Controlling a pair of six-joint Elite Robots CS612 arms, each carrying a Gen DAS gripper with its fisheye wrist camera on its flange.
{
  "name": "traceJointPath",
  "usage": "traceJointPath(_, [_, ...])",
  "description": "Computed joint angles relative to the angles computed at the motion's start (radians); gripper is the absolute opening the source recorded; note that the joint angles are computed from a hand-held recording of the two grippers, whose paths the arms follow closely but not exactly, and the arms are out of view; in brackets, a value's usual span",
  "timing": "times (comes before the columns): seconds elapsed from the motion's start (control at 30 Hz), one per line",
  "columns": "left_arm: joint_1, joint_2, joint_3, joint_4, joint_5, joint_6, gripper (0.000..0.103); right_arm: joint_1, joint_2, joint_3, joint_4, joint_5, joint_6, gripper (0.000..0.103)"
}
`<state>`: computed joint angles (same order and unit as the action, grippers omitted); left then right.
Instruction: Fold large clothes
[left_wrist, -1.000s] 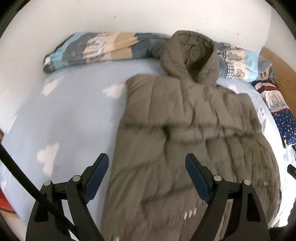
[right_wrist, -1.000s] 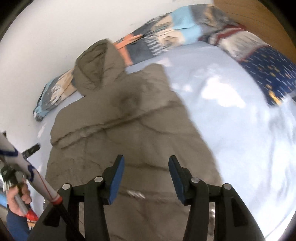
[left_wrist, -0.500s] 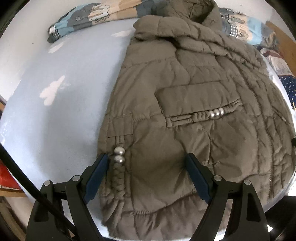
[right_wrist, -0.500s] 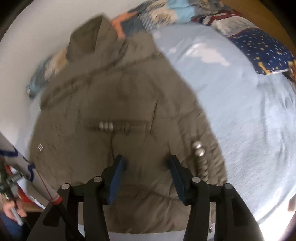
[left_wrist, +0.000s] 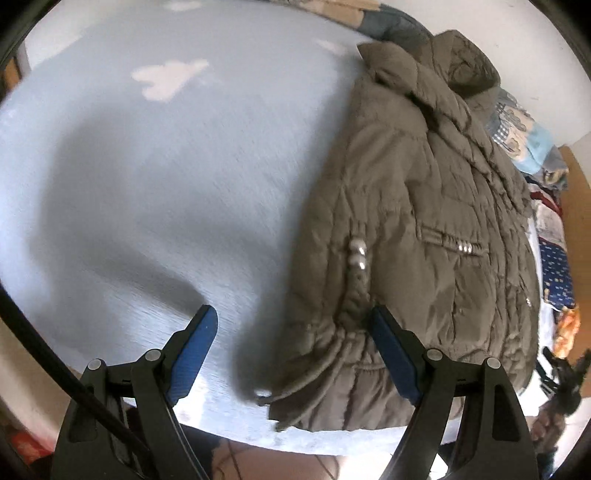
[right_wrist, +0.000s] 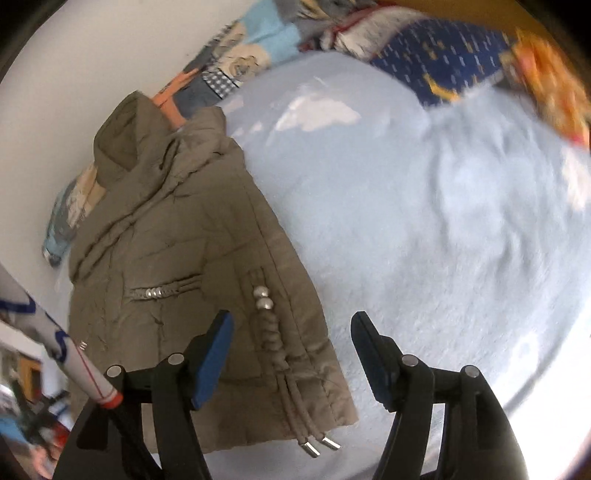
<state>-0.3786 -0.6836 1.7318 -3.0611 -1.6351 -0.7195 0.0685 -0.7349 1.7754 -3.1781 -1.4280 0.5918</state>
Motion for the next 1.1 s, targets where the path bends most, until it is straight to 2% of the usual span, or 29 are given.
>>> traceJointPath(0.07, [-0.006,0.002,-0.003,0.003,0.009,0.021,0.073,0.007,0.004,-0.007,0.023,0.008,-0.009,0.071])
traceJointPath(0.17, [-0.024,-0.001,-0.006,0.004,0.046,0.065,0.050,0.021,0.014,-0.028,0.075,0.002,-0.043,0.071])
traceJointPath(0.2, [-0.030,-0.003,-0.005,0.001,0.057,0.080,0.041,0.025,0.016,-0.031,0.082,-0.002,-0.048,0.067])
traceJointPath(0.27, [-0.040,-0.004,-0.009,0.016,0.102,0.098,0.041,0.036,0.016,-0.041,0.119,-0.026,-0.075,0.046])
traceJointPath(0.3, [-0.044,-0.005,-0.010,0.023,0.118,0.104,0.040,0.042,0.013,-0.041,0.129,-0.047,-0.084,0.031])
traceJointPath(0.33, [-0.045,-0.006,-0.010,0.027,0.126,0.109,0.040,0.042,0.012,-0.038,0.130,-0.048,-0.092,0.023])
traceJointPath(0.37, [-0.049,-0.009,-0.009,0.033,0.149,0.115,0.040,0.044,0.011,-0.036,0.127,-0.045,-0.094,0.022])
traceJointPath(0.57, [-0.055,-0.022,-0.005,0.063,0.283,0.103,0.040,0.067,0.012,-0.039,0.138,-0.031,-0.141,0.018])
traceJointPath(0.67, [-0.047,-0.026,-0.004,0.068,0.287,0.050,0.040,0.075,0.010,-0.028,0.136,0.009,-0.172,0.016])
traceJointPath(0.73, [-0.048,-0.031,0.003,0.067,0.309,0.027,0.040,0.083,0.004,-0.019,0.128,-0.031,-0.175,0.015])
traceJointPath(0.83, [-0.054,-0.046,0.027,0.025,0.355,0.010,0.040,0.060,0.002,-0.016,0.109,-0.041,-0.134,0.015])
traceJointPath(0.87, [-0.066,-0.053,0.032,0.018,0.413,0.008,0.041,0.050,0.001,-0.014,0.102,-0.030,-0.124,0.015])
traceJointPath(0.93, [-0.086,-0.061,0.042,-0.021,0.496,0.016,0.048,0.031,0.002,-0.006,0.085,0.009,-0.098,0.015])
traceJointPath(0.97, [-0.092,-0.063,0.048,-0.050,0.515,0.024,0.050,0.030,0.000,-0.003,0.087,0.012,-0.102,0.015])
traceJointPath(1.03, [-0.110,-0.057,0.047,-0.122,0.560,0.082,0.054,0.035,-0.010,-0.003,0.109,-0.021,-0.110,0.023])
traceJointPath(1.1, [-0.124,-0.041,0.025,-0.164,0.561,0.155,0.055,0.043,-0.025,0.006,0.098,-0.066,-0.106,0.028])
